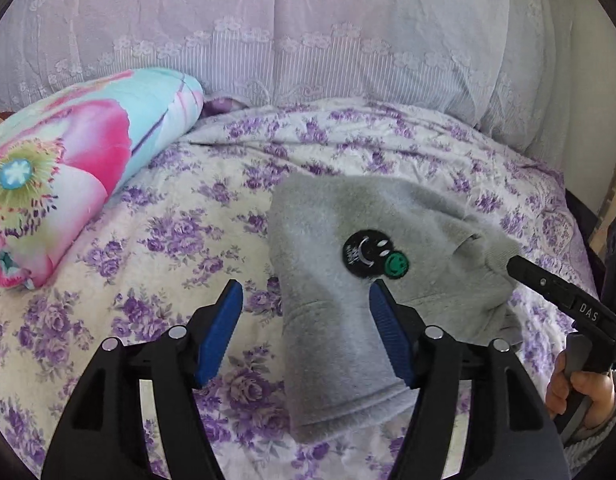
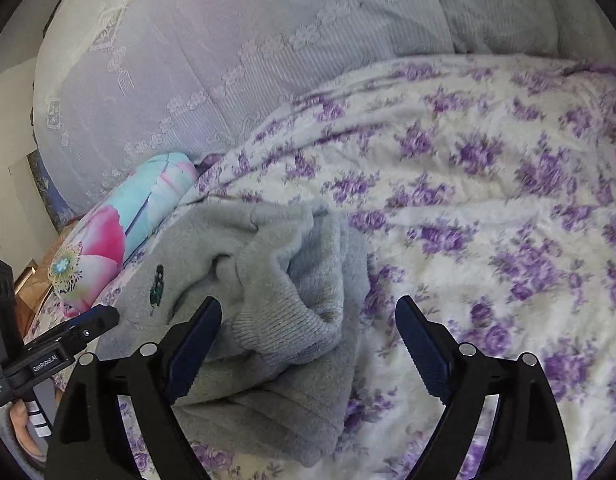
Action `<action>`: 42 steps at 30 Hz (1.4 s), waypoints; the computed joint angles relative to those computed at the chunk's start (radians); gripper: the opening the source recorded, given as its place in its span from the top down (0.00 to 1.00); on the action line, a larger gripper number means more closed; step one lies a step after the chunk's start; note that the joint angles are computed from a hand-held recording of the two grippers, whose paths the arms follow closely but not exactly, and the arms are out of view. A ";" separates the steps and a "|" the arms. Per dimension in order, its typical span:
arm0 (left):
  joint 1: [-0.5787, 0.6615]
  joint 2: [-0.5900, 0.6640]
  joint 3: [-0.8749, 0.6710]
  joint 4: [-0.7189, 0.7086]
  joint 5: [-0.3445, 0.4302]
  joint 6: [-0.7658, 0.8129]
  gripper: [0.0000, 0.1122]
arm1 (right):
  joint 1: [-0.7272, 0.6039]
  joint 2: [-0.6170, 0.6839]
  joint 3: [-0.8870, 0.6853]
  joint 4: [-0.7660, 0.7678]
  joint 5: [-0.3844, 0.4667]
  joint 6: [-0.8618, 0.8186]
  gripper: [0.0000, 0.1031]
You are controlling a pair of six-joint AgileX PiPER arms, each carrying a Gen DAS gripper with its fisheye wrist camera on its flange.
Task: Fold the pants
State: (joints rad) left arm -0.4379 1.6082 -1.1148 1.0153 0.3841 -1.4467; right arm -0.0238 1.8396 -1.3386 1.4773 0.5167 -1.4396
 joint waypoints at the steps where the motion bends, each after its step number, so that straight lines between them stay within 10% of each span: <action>1: -0.010 -0.015 -0.001 0.005 -0.013 -0.003 0.43 | -0.005 -0.043 0.028 0.064 0.012 -0.060 0.22; 7: -0.079 0.134 -0.178 -0.198 0.037 0.261 0.41 | 0.098 0.072 -0.242 -0.190 0.175 0.276 0.60; 9: -0.070 0.189 -0.189 -0.261 0.042 0.329 0.40 | 0.141 0.173 -0.348 -0.359 0.117 0.456 0.67; 11: -0.068 0.187 -0.159 -0.227 0.020 0.320 0.39 | 0.152 0.248 -0.366 -0.455 0.051 0.509 0.95; 14: -0.073 0.173 -0.137 -0.213 0.002 0.318 0.39 | 0.108 0.279 -0.426 -0.457 0.148 0.556 1.00; 20: -0.071 0.055 -0.019 0.086 -0.038 -0.043 0.40 | 0.131 0.096 -0.177 -0.283 -0.013 0.297 0.96; 22: -0.033 0.078 -0.040 -0.024 -0.048 0.037 0.32 | 0.152 0.097 -0.164 -0.401 -0.067 0.357 0.97; 25: -0.009 0.178 -0.117 -0.272 -0.021 0.299 0.30 | 0.111 0.216 -0.289 -0.479 0.088 0.509 1.00; 29: -0.008 0.146 -0.072 -0.159 -0.066 0.181 0.29 | 0.082 0.170 -0.190 -0.275 0.092 0.326 1.00; 31: -0.025 0.088 -0.009 0.011 -0.045 -0.019 0.27 | 0.060 0.066 -0.033 -0.096 0.075 0.147 0.91; 34: -0.073 0.016 0.074 0.117 0.027 -0.174 0.19 | 0.039 -0.079 0.203 0.087 0.025 -0.081 0.22; 42: -0.323 -0.191 0.276 0.126 0.279 -0.304 0.15 | -0.090 -0.288 0.513 0.192 0.092 -0.190 0.20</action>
State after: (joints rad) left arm -0.7605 1.4167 -0.8387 1.1415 0.6632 -1.7507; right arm -0.1137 1.5513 -0.8254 1.6689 0.6088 -1.6293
